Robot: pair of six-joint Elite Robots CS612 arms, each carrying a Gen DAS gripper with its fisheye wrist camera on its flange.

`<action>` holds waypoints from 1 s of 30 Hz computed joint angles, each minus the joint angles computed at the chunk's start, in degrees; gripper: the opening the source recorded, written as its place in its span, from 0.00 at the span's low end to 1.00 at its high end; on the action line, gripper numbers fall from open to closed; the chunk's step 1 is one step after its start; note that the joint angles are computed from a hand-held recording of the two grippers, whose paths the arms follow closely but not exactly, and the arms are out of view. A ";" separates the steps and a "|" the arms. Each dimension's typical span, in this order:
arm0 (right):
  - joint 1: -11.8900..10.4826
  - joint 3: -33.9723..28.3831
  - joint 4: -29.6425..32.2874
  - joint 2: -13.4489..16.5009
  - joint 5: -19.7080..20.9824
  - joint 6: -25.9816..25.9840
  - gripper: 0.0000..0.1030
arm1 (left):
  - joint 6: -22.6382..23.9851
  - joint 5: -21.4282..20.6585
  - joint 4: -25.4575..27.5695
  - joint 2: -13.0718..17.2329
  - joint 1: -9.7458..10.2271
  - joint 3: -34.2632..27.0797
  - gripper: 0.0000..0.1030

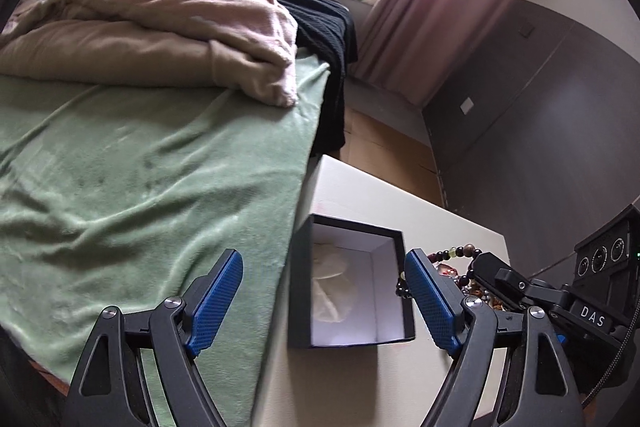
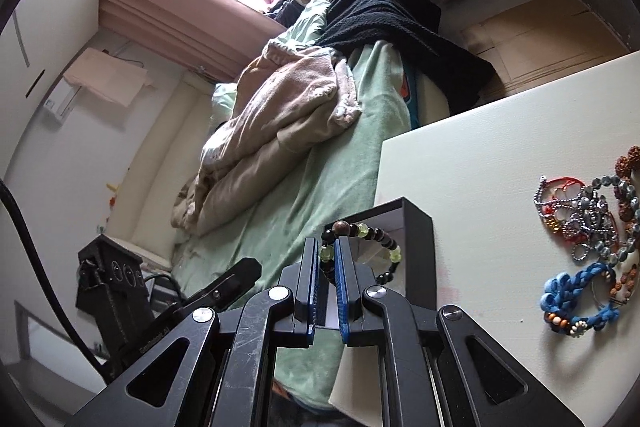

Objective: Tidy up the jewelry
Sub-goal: 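Lower the dark beaded bracelet into the box and open the right gripper, then move the left gripper to the blue beaded bracelet and grasp it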

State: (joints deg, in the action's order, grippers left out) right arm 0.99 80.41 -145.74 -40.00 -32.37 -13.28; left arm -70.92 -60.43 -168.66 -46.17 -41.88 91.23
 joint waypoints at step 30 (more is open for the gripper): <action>0.47 -1.49 -0.83 0.83 -7.42 7.17 0.62 | 0.56 -0.18 1.06 -0.12 -0.76 -0.77 0.81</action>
State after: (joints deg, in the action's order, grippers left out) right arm 1.46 78.93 -146.57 -39.16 -39.79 -6.12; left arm -70.36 -60.61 -167.60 -46.29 -42.64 90.46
